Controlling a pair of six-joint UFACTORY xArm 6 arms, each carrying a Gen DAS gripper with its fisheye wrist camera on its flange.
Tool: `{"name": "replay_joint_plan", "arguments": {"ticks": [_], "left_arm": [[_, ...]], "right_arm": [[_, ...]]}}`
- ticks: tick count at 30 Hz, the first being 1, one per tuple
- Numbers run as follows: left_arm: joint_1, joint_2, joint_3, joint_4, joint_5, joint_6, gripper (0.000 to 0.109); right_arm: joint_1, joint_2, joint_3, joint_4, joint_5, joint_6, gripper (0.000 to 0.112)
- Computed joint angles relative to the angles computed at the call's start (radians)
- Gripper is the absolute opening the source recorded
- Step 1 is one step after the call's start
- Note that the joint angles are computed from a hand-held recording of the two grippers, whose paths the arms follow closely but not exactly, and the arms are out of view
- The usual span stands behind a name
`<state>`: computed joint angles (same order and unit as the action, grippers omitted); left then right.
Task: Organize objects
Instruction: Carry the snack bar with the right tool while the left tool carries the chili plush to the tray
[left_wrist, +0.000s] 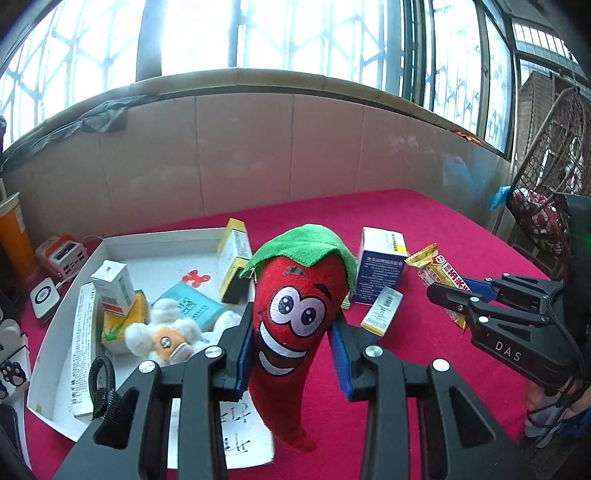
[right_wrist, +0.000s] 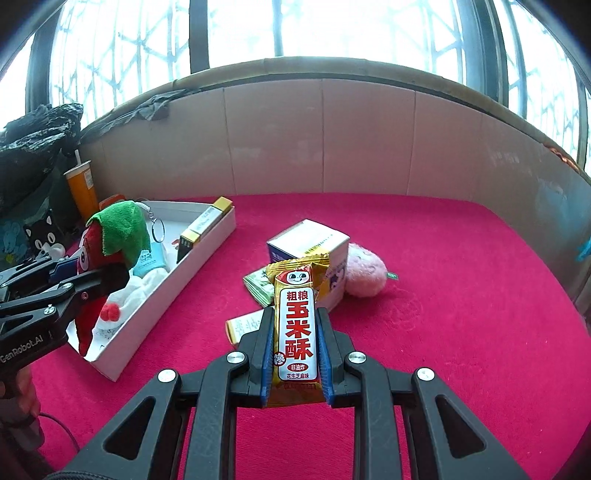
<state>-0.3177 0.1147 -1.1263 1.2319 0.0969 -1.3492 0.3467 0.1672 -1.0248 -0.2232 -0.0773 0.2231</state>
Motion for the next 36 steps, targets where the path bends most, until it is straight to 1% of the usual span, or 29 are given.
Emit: {"name": "replay_joint_plan", "arguments": {"ticks": [8,13,18,28,36], "left_arm": [[0.052,-0.044,0.029,0.144,-0.017,-0.175,0.035],[0.084,-0.075,0.052,0.229,-0.022,-0.272,0.035],[0.111,-0.097,0.071,0.284,-0.026,-0.346,0.035],[0.165,-0.121,0.1,0.371,-0.043,-0.464,0.035],[0.223,-0.142,0.124,0.416,-0.04,-0.544,0.035]], "right_arm": [[0.011,0.004,-0.054,-0.18,0.038,0.129,0.022],[0.036,0.017,-0.091,-0.239,0.057,0.161,0.022],[0.06,0.036,-0.124,-0.319,0.065,0.213,0.022],[0.125,0.089,-0.199,-0.294,0.098,0.155,0.022],[0.168,0.129,-0.262,-0.242,0.124,0.09,0.022]]}}
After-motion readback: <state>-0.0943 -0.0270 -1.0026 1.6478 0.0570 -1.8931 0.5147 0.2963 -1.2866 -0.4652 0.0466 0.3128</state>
